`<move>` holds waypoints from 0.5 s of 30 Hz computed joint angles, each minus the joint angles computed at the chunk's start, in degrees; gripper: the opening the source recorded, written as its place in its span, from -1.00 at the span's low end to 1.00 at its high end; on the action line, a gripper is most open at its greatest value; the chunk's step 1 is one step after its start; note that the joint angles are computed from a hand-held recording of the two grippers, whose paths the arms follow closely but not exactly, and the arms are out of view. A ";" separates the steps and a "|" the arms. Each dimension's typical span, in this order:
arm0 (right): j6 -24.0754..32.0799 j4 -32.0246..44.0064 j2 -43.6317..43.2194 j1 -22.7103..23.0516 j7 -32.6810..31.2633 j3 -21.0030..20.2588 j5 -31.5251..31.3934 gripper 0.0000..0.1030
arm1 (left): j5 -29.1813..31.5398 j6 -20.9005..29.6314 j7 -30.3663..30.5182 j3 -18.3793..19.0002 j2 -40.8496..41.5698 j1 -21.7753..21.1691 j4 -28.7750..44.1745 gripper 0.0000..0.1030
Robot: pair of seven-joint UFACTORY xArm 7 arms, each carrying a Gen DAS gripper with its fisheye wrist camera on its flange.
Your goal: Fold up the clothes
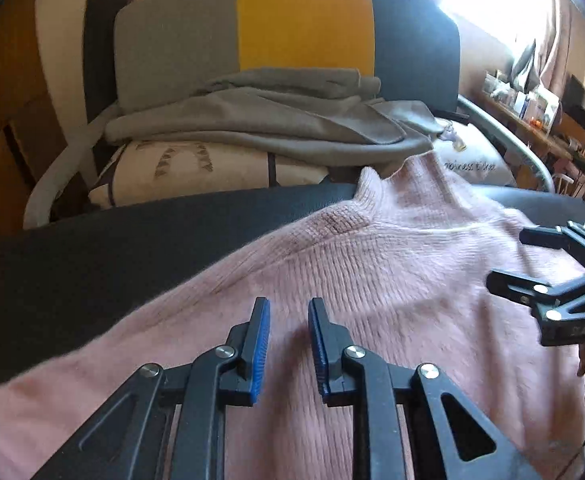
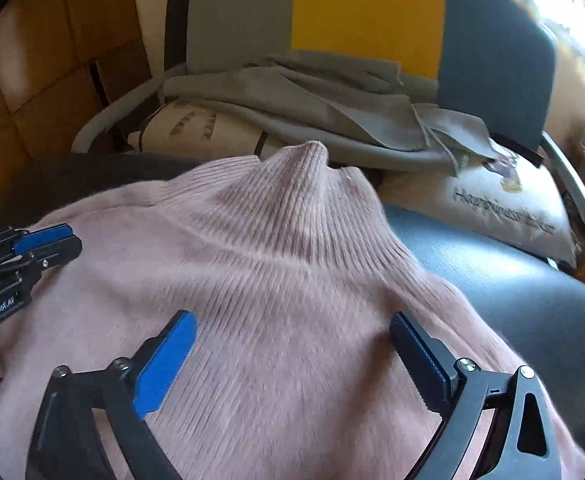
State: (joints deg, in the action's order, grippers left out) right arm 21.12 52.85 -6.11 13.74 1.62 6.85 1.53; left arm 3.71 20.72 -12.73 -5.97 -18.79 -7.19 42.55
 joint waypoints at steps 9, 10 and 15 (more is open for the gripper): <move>8.82 -28.27 -40.06 7.21 -3.00 -2.16 16.63 0.91 | -9.94 13.43 2.62 2.27 -35.81 -5.78 -20.23 -0.60; 11.57 -31.25 -45.44 6.78 -0.54 -1.21 15.91 0.91 | -10.14 16.49 1.78 1.84 -40.56 -5.95 -22.21 -0.60; 25.99 -40.94 -67.52 7.27 9.19 0.45 13.55 0.91 | -9.99 35.28 -2.58 0.15 -65.62 -6.63 -29.63 -0.60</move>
State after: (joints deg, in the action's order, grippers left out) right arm 47.10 11.91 -73.63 21.01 10.80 7.30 15.07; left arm -6.28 56.00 -15.32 -5.82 -84.41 -13.82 12.92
